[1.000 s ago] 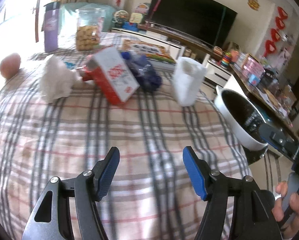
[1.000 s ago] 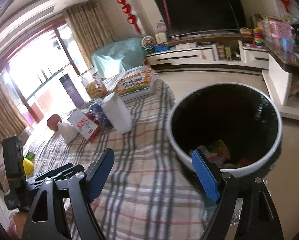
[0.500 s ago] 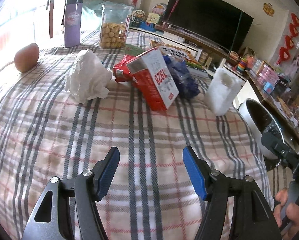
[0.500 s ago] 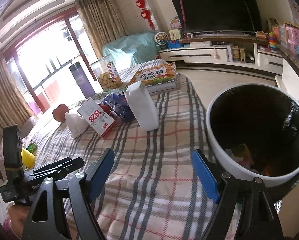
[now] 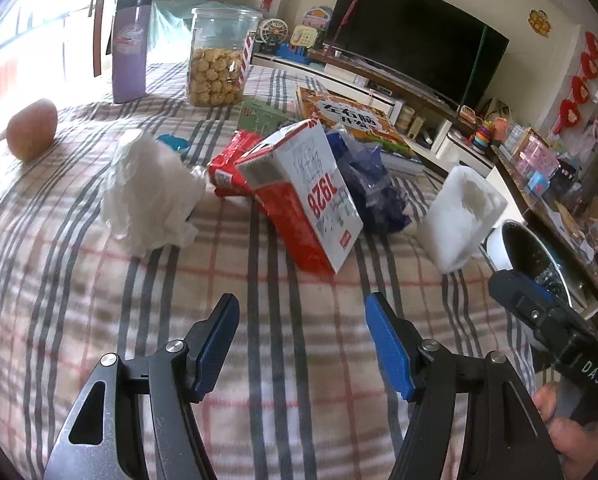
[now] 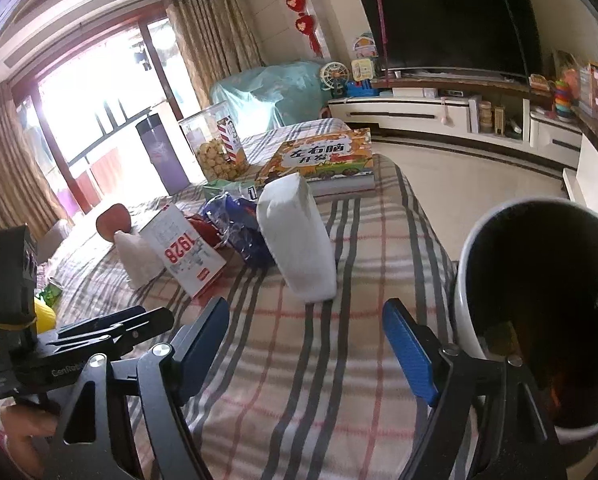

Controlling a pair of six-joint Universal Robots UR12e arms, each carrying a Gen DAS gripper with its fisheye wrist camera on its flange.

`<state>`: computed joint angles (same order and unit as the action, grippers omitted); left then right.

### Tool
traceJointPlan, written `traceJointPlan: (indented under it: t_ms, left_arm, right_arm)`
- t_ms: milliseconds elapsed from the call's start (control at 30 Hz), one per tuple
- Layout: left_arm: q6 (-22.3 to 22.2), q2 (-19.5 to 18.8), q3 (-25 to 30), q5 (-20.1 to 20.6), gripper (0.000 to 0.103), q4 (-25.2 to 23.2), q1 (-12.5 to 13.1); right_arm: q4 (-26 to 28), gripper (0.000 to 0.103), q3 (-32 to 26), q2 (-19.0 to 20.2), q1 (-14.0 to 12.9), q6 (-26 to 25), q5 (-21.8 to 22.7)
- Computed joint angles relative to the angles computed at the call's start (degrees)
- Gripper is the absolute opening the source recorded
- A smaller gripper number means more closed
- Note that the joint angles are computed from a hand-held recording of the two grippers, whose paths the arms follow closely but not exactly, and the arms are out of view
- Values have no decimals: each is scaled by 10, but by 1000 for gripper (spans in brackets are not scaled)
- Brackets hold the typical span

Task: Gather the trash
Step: 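Grasp red-and-white printed carton with left tool while right tool grasps white foam block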

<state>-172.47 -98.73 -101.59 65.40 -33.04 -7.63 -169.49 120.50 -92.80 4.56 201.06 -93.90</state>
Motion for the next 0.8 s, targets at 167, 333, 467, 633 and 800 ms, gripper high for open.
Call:
traceJointPlan:
  t_ms: [167, 333, 467, 633, 800]
  left_arm:
    - [-12, -19, 16, -3, 65, 10, -4]
    - [-18, -32, 28, -2, 65, 10, -7]
    - [-18, -43, 37, 16, 65, 16, -14]
    - [-20, -52, 42, 13, 61, 20, -17]
    - [-2, -58, 45, 1, 35, 24, -19]
  right_arm:
    - [11, 72, -10, 11, -6, -7, 11]
    - [14, 71, -18, 21, -10, -12, 21]
    - [26, 65, -28, 30, -13, -16, 33]
    - [48, 55, -40, 40, -16, -17, 41]
    - [54, 31, -40, 42, -21, -8, 48]
